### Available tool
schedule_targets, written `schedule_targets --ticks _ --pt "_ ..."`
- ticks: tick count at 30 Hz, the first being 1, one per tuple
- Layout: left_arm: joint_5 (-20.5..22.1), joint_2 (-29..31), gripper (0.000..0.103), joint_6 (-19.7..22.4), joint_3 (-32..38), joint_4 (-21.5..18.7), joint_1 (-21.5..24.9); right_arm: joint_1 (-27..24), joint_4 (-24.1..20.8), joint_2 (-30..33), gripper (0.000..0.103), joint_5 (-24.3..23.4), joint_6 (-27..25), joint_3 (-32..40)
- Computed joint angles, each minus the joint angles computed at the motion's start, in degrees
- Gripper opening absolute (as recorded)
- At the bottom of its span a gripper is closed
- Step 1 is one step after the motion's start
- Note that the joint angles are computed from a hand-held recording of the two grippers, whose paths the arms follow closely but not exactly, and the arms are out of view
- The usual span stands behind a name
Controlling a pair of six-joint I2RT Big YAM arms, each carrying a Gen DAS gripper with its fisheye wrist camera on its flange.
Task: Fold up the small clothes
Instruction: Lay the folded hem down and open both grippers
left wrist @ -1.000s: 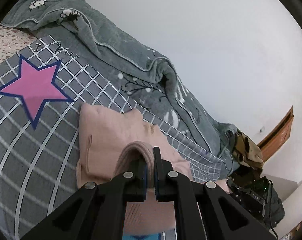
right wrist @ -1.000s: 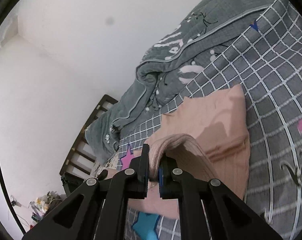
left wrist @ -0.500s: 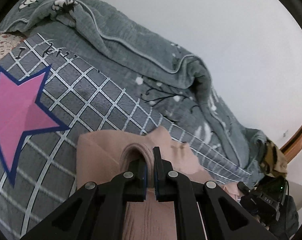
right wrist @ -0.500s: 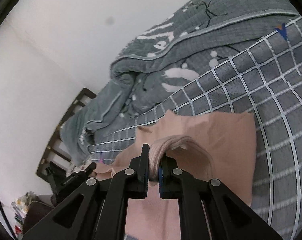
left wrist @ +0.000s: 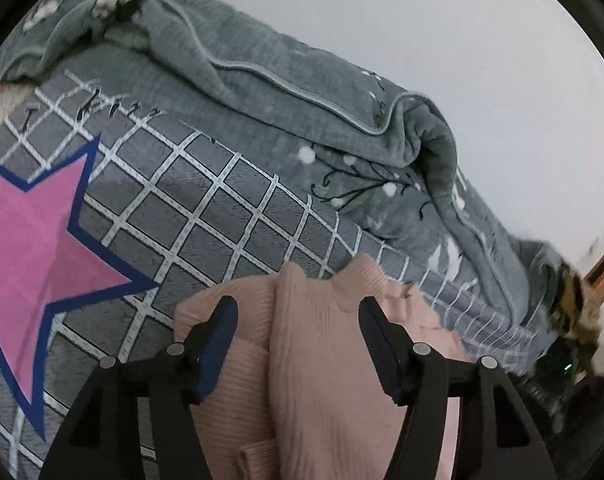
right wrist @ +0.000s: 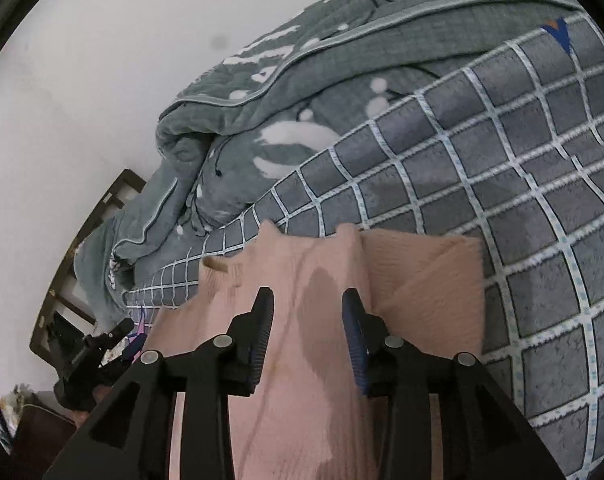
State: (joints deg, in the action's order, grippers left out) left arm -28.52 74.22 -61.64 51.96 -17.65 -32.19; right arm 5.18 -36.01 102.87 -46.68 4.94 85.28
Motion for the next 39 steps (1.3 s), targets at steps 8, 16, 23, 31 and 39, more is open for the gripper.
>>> schedule_targets --ticks 8,16,23,31,39 --pt "-1.88 4.25 0.061 3.4 3.3 -4.4 -1.21 1.94 -0.82 -0.45 0.039 11.76 -3.0 -1.03" --pt "-1.6 3.36 0.061 2.87 1.73 -1.89 -0.91 3.65 6.86 -4.52 0.005 18.27 -6.97 -6.54" --pt "-4.37 3.07 0.061 2.86 1.95 -2.8 -1.88 3.72 1.31 -2.15 0.008 19.43 -5.97 -3.19" --pt "-7.6 2.45 0.062 2.21 2.41 -5.79 -3.46 2.58 1.98 -6.76 0.024 15.92 -7.46 -4.7" --pt "-10.29 0.11 0.069 0.29 1.66 -9.17 -8.57 -0.31 3.19 -16.58 0.055 15.54 -12.02 -13.61"
